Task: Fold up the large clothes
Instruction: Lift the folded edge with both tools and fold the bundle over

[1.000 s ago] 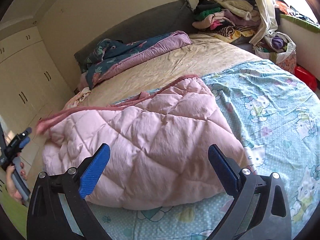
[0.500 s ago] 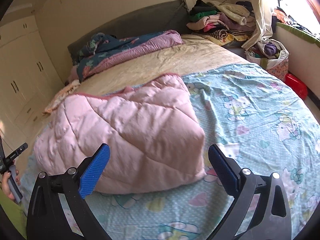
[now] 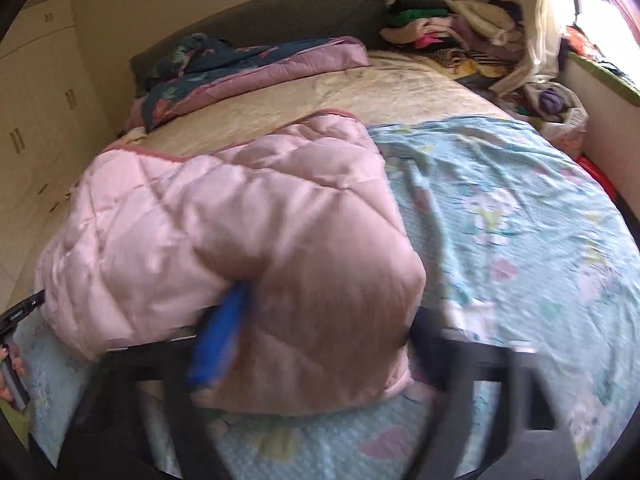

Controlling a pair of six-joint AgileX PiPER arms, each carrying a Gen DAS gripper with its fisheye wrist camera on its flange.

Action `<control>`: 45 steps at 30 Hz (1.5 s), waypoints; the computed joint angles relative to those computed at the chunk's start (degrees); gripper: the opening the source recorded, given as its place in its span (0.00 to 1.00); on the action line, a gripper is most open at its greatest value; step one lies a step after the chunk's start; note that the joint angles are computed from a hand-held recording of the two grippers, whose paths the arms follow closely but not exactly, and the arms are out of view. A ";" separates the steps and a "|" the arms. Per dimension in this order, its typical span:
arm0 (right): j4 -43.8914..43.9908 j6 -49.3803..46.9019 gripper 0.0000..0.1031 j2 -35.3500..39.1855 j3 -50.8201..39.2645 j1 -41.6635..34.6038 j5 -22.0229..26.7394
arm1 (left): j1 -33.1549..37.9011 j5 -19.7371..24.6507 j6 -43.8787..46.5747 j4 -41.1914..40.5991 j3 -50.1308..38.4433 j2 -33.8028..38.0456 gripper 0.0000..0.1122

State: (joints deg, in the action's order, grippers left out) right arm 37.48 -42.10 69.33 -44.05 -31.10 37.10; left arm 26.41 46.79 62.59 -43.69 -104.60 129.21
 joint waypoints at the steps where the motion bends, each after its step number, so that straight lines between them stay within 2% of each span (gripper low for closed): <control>1: -0.91 1.69 0.32 0.55 -0.64 1.25 -0.78 | -0.24 0.38 -1.01 0.05 -0.97 0.17 0.15; 4: -3.64 7.38 0.25 2.93 -3.93 4.88 -4.20 | -1.23 0.93 -4.49 1.08 -4.82 1.25 0.14; 9: -9.71 16.16 0.22 9.15 -11.61 8.60 -6.42 | -3.35 3.64 -13.16 5.57 -16.62 6.20 0.14; 13: -18.45 26.36 0.22 15.98 -18.60 11.80 -6.06 | -5.38 5.90 -19.83 10.62 -26.11 11.15 0.14; 21: -24.28 32.92 0.22 26.13 -25.70 13.82 -3.95 | -7.54 11.01 -27.23 16.44 -40.62 19.56 0.16; 27: -27.09 35.43 0.24 30.00 -27.22 14.99 -3.96 | -8.31 11.16 -28.71 17.73 -42.30 20.97 0.17; 32: -26.99 35.98 0.29 29.98 -26.21 14.99 -4.49 | -8.50 8.52 -27.72 17.46 -37.68 18.82 0.18; 35: -25.40 36.72 0.42 29.23 -25.75 13.91 -3.31 | -8.75 8.38 -28.18 18.27 -37.94 18.82 0.18; 37: -22.43 36.07 0.62 28.17 -24.96 12.19 -2.54 | -8.71 7.60 -27.84 18.30 -36.24 17.82 0.19; 39: -18.34 34.03 0.74 27.26 -24.25 10.06 -1.04 | -8.52 7.71 -27.76 18.30 -35.97 17.46 0.19; 41: -11.50 28.60 0.81 24.86 -21.62 7.58 -0.46 | -8.30 7.62 -27.63 18.07 -35.12 16.74 0.20; 44: -6.25 23.29 0.90 19.57 -17.16 5.83 -0.55 | -7.63 7.85 -27.16 16.78 -33.02 14.85 0.30; 45: -4.71 21.54 0.92 17.12 -15.44 5.27 -0.36 | -7.40 7.93 -26.69 16.07 -32.22 14.21 0.39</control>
